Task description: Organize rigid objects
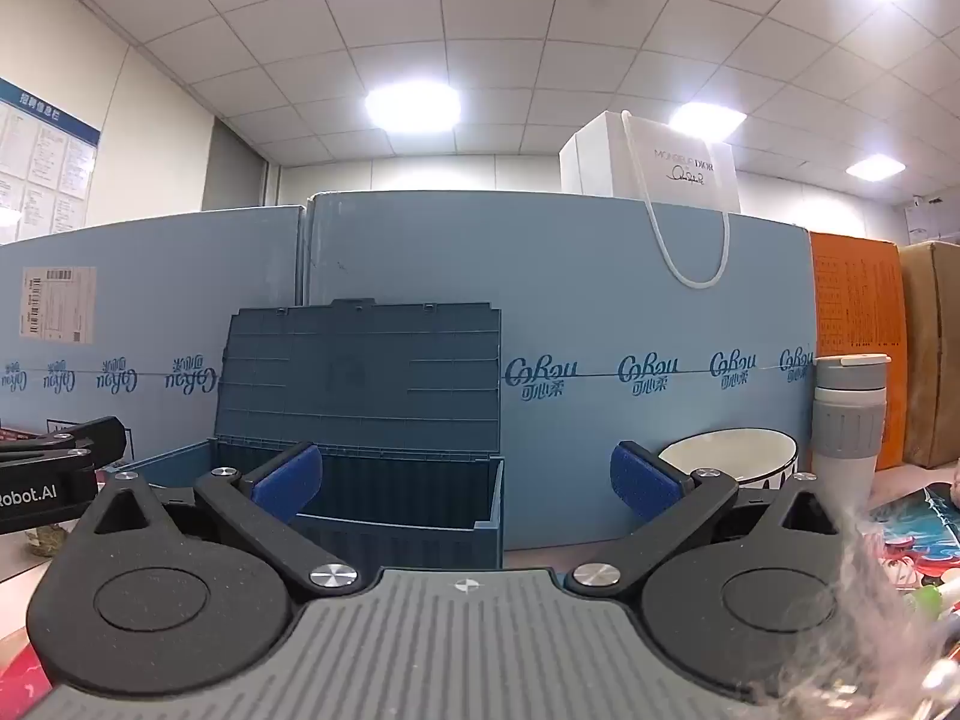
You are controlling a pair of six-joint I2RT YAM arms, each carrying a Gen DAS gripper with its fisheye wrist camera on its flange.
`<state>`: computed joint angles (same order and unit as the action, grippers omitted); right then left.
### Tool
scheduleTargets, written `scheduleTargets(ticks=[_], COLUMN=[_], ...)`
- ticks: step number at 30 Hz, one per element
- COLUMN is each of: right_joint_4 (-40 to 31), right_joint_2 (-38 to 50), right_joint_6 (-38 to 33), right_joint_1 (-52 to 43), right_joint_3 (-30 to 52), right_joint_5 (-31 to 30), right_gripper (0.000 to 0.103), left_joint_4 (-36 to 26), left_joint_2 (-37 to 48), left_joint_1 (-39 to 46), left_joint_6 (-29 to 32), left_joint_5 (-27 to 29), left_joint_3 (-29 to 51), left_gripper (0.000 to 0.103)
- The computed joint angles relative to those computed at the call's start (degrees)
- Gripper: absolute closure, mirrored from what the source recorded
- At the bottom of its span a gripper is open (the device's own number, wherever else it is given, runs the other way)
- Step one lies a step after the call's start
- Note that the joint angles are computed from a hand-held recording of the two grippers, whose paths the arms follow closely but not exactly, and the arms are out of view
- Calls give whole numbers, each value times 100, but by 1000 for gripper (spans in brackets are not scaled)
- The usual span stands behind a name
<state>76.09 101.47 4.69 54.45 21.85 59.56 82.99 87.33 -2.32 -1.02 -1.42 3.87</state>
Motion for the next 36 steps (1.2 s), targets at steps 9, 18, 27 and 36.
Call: scheduleTargets(ticks=[9,18,27,36], right_joint_4=[74,171,-75,25], right_joint_2=[39,-73,-314,-248], right_joint_6=[32,20,359,131], right_joint_1=[100,136,208,296], right_joint_3=[-32,-194,-347,-308], right_joint_5=[98,-220,-279,-163], right_gripper=[0,0,0,0], left_joint_4=[78,72,303,303], left_joint_2=[-2,1,83,78], left_joint_1=[398,440,416,523], left_joint_6=[-202,-59,-177,-281], left_joint_5=[529,1115,841,921], left_joint_3=[-36,-60,-108,-104], left_gripper=[0,0,0,0])
